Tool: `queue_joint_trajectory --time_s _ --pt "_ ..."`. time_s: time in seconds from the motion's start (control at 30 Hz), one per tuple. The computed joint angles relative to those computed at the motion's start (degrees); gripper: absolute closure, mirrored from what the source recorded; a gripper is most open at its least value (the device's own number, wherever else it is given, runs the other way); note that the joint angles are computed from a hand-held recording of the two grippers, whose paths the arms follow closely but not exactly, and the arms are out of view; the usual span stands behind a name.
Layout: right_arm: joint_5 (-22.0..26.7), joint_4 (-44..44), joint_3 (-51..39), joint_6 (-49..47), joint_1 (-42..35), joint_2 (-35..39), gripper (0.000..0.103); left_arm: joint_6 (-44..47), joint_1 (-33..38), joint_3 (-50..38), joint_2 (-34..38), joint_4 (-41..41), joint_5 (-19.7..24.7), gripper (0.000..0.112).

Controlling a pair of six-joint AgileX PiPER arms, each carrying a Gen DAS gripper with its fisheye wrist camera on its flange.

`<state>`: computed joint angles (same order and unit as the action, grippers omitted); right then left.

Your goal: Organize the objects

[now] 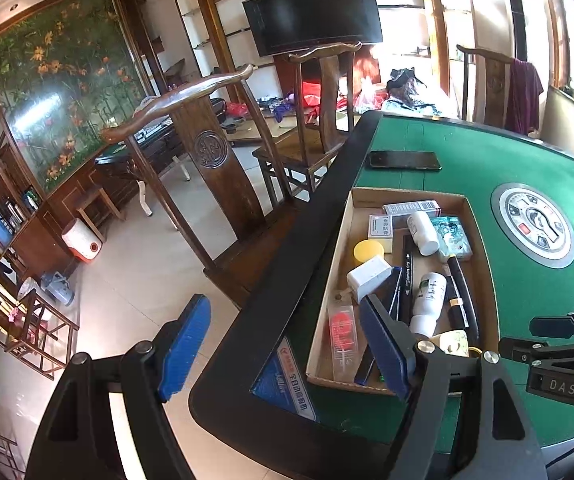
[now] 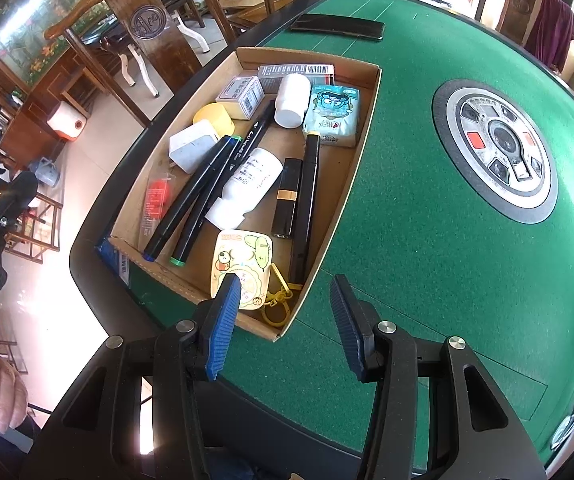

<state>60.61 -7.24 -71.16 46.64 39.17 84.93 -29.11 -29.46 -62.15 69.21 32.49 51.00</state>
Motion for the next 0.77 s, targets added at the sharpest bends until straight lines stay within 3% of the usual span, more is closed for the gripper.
queue_joint_trajectory --time_s 0.57,0.77 --pt "0.1 -0.4 -0.4 1.4 1.8 0.7 0.056 0.8 4.1 2.1 -2.7 -1.3 -1.5 0.035" --pt "0.0 -0.4 -0.7 1.7 2.1 1.1 0.056 5.6 8.0 0.9 -1.6 -6.4 -1.5 0.035"
